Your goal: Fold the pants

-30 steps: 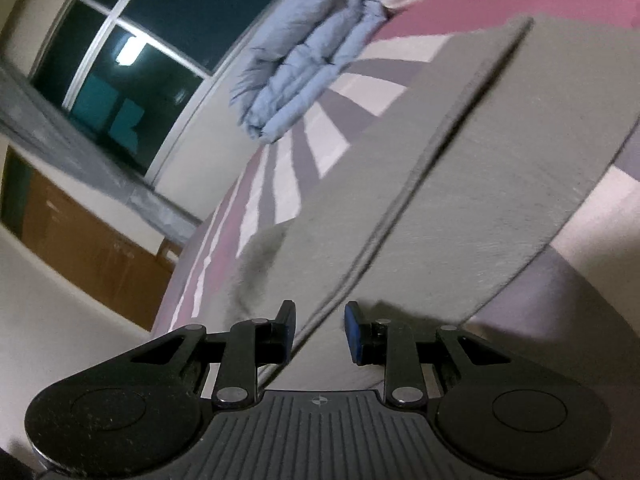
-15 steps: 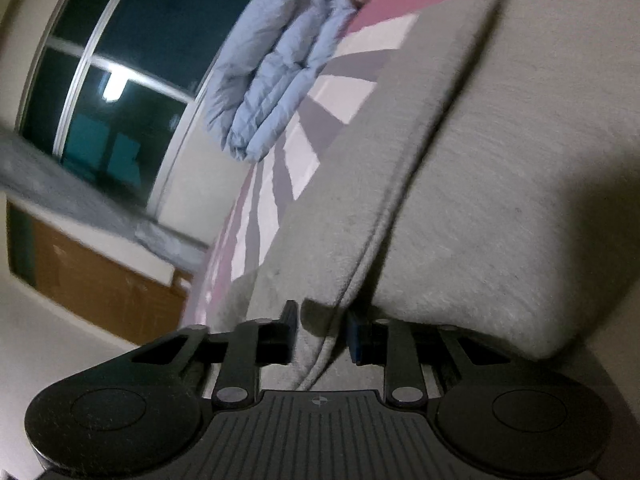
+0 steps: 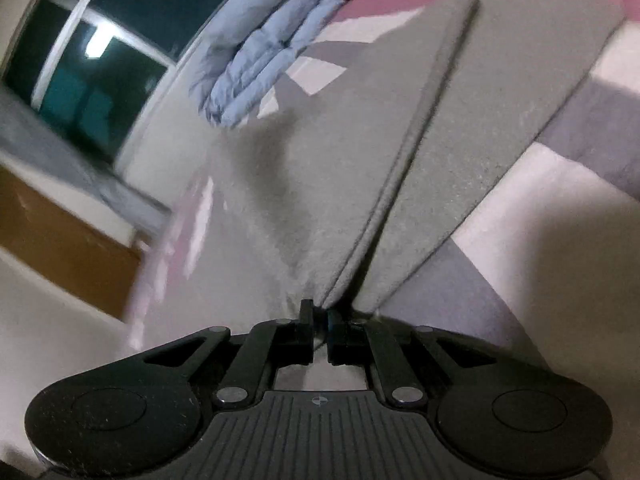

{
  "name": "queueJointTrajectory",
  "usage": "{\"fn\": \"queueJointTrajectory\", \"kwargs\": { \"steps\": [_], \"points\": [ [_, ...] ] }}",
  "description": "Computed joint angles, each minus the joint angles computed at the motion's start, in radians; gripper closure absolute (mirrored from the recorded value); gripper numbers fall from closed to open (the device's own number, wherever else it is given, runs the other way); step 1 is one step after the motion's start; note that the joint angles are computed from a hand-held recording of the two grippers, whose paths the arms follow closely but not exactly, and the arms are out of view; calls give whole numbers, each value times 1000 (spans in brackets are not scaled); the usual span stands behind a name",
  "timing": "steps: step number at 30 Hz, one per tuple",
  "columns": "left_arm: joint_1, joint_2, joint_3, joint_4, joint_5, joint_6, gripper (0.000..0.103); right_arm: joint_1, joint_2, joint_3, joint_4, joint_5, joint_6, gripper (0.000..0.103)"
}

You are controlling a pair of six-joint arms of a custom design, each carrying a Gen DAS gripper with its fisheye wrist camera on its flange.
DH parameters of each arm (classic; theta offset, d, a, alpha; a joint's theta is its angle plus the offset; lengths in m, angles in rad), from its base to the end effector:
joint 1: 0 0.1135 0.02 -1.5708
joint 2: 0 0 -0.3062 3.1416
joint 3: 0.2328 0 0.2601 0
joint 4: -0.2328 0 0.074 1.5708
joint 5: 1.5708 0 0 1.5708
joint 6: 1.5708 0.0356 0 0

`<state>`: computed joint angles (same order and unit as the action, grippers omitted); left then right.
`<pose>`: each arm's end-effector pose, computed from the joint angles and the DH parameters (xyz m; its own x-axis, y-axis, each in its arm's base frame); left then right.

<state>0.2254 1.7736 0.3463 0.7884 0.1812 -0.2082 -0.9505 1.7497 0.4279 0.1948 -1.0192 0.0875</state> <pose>0.2595 0.0529 0.1065 -0.5524 -0.3352 -0.7632 -0.1973 0.9421 -0.2711 0.1612 -0.1734 0.1006 -0.5043 0.7847 -0.3605 0.2589 0.5357 0.8038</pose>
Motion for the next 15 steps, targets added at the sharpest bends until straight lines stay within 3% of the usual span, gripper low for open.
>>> {"fn": "queueJointTrajectory", "kwargs": {
  "steps": [2,3,4,11,14,15],
  "points": [
    [2,2,0,3,4,-1,11,-44,-47,-23,29,-27,8,73],
    [0,3,-3,8,2,-2,11,-89,-70,-54,105,-49,53,57],
    [0,4,-4,11,1,-2,11,-125,-74,-70,175,-64,109,50],
    [-6,13,2,14,-1,5,8,-157,93,45,376,31,338,50],
    [-9,14,5,10,-5,9,7,-129,149,121,363,60,340,51],
    [-10,14,6,10,-6,9,7,-112,155,144,346,90,335,57]
  ]
}}
